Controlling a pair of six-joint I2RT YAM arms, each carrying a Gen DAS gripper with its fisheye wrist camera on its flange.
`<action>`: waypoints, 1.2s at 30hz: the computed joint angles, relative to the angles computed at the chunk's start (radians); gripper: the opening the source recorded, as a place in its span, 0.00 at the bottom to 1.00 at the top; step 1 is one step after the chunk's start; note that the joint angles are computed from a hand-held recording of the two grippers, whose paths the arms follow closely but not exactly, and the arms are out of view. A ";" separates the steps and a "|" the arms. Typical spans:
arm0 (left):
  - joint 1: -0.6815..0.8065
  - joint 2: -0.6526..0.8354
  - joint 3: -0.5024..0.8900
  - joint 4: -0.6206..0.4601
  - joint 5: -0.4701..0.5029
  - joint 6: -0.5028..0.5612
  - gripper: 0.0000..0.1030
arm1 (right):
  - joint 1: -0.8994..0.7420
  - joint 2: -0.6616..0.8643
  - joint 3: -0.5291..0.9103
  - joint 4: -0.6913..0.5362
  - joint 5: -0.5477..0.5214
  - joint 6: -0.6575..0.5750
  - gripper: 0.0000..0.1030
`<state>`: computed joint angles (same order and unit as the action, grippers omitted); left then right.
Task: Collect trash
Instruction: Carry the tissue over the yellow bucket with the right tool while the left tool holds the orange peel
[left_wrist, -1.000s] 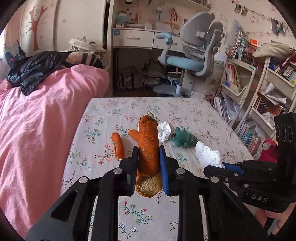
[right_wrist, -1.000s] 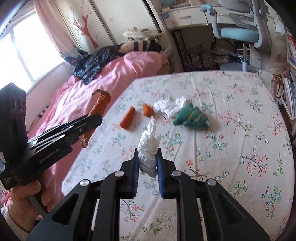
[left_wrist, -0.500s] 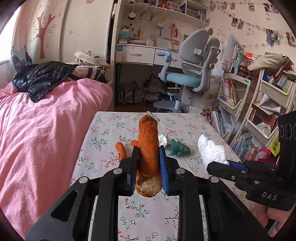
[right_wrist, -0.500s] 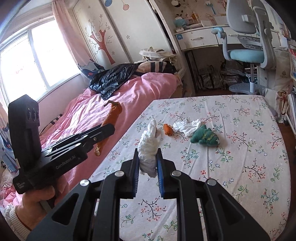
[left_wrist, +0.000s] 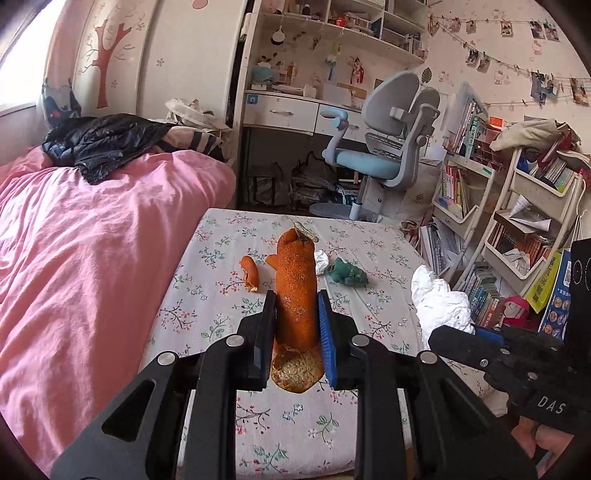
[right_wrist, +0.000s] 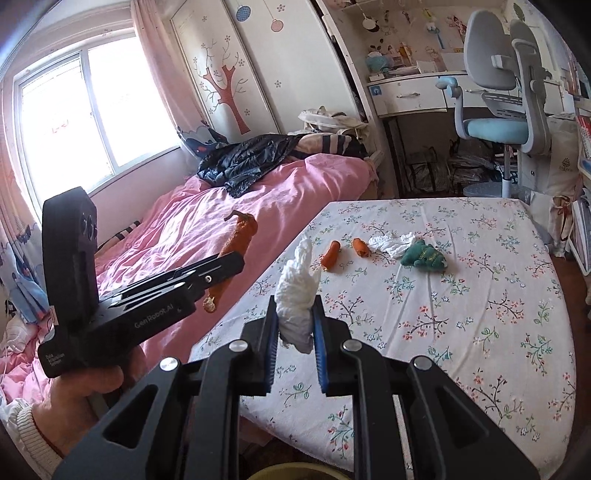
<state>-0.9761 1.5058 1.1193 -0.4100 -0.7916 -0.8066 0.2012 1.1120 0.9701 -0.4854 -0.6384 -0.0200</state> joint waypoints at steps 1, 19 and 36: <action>-0.016 -0.003 -0.003 -0.011 -0.012 -0.015 0.20 | 0.001 -0.021 -0.013 -0.006 0.000 -0.005 0.17; -0.191 0.016 0.016 -0.195 -0.101 -0.231 0.20 | 0.006 -0.231 -0.154 -0.216 0.003 -0.089 0.18; -0.290 0.046 0.034 -0.320 -0.115 -0.378 0.20 | 0.147 -0.254 -0.328 -0.480 0.149 -0.136 0.43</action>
<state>-1.2665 1.5515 1.1532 -0.7295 -0.9064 -1.1842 0.3485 0.8577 0.6422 -0.9657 -0.4889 -0.1563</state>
